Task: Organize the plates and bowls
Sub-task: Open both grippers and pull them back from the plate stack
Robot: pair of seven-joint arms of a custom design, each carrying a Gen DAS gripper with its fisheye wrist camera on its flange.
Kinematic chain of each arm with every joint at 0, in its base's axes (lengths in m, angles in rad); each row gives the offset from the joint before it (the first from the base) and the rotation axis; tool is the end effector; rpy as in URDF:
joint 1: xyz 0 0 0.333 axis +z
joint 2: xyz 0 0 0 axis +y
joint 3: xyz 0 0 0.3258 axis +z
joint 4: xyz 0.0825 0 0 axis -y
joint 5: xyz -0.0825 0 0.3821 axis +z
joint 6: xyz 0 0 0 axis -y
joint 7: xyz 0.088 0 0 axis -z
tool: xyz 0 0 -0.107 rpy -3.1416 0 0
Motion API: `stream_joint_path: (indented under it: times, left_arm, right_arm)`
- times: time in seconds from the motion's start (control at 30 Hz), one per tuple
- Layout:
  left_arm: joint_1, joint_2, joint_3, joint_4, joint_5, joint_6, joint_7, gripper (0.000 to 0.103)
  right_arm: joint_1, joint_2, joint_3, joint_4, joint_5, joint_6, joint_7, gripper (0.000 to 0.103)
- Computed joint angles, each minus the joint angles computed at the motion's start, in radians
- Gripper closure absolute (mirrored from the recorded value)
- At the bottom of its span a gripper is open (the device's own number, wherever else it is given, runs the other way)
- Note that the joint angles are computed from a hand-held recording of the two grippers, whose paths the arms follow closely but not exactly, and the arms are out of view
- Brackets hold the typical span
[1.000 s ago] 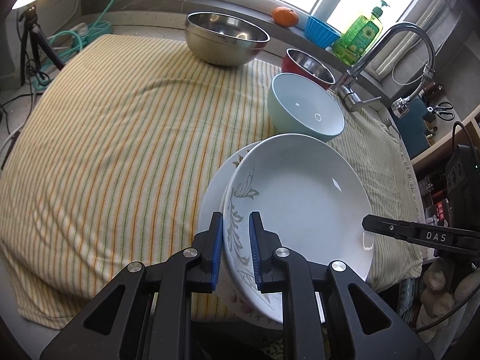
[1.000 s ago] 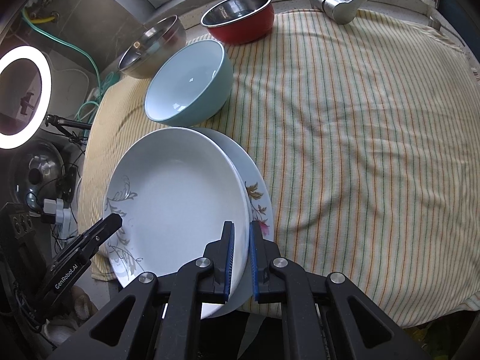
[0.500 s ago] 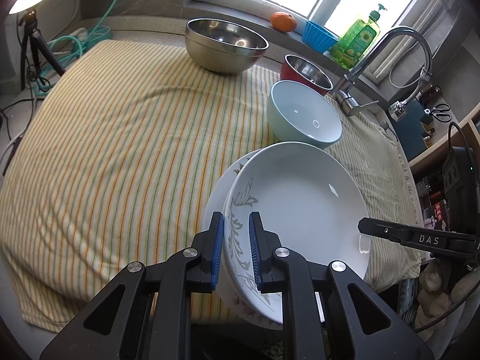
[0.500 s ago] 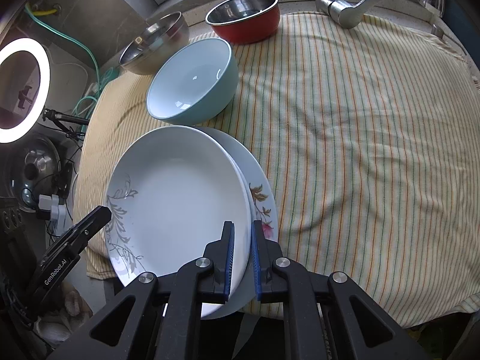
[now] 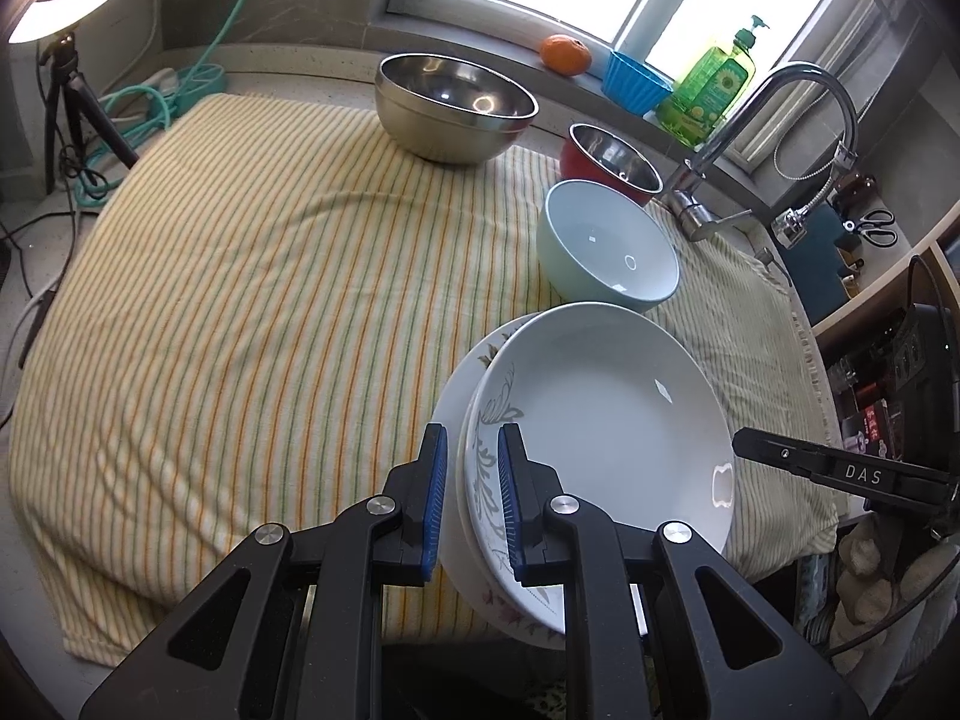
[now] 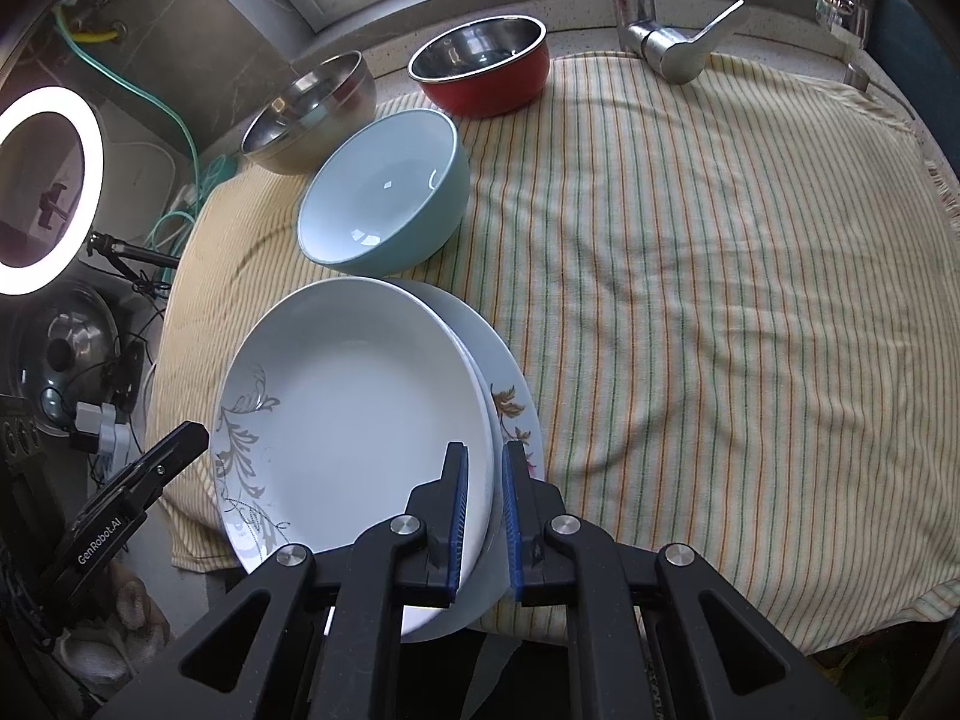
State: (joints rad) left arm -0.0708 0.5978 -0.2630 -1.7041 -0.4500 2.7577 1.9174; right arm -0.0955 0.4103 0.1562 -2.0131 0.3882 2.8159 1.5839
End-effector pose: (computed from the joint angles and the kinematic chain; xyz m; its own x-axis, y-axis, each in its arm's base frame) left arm 0.6893 -0.1899 0.3109 -0.2839 -0.9038 0.3202 -0.8816 0.1148 -0.4578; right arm 0.6389 0.0141 0.2996 -0.2517 -0.9163 -0.3114 -0.8833 0.3490 -0.3130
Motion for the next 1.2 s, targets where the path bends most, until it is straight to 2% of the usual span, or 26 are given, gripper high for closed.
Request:
stream_joint_path:
  times: [0.13,0.3,0.5,0.63,0.77,0.97,1.1,1.2]
  left_arm:
    - [0.009,-0.007,0.004,0.006,0.001,-0.004,0.004,0.088]
    - [0.006,-0.007,0.022,0.02,0.018,0.003,-0.008,0.088]
    - [0.01,0.015,0.04,0.076,0.051,-0.012,-0.024,0.088]
    - [0.024,0.04,0.042,0.134,0.063,-0.029,-0.02,0.087]
    - [0.016,0.09,0.062,0.228,0.103,-0.066,-0.025,0.087]
    - [0.024,0.177,0.052,0.384,0.131,-0.115,0.003,0.087]
    - [0.034,0.275,0.038,0.567,0.139,-0.227,0.03,0.087]
    - [0.02,0.36,0.049,0.725,0.164,-0.294,0.037,0.087]
  right_arm:
    - [0.012,-0.037,-0.015,-0.034,-0.022,0.03,0.009,0.092]
    - [0.085,-0.072,-0.089,-0.059,-0.152,0.081,0.109,0.092]
    - [0.074,-0.073,-0.063,-0.029,-0.195,0.109,0.14,0.091]
    - [0.075,-0.063,-0.046,0.023,-0.219,0.09,0.131,0.091]
    - [0.097,-0.044,-0.05,0.093,-0.239,0.065,0.157,0.082]
    - [0.106,0.023,-0.041,0.246,-0.223,-0.018,0.193,0.081]
    - [0.113,0.08,-0.036,0.351,-0.204,-0.058,0.219,0.081]
    - [0.114,0.13,-0.031,0.432,-0.188,-0.087,0.247,0.081]
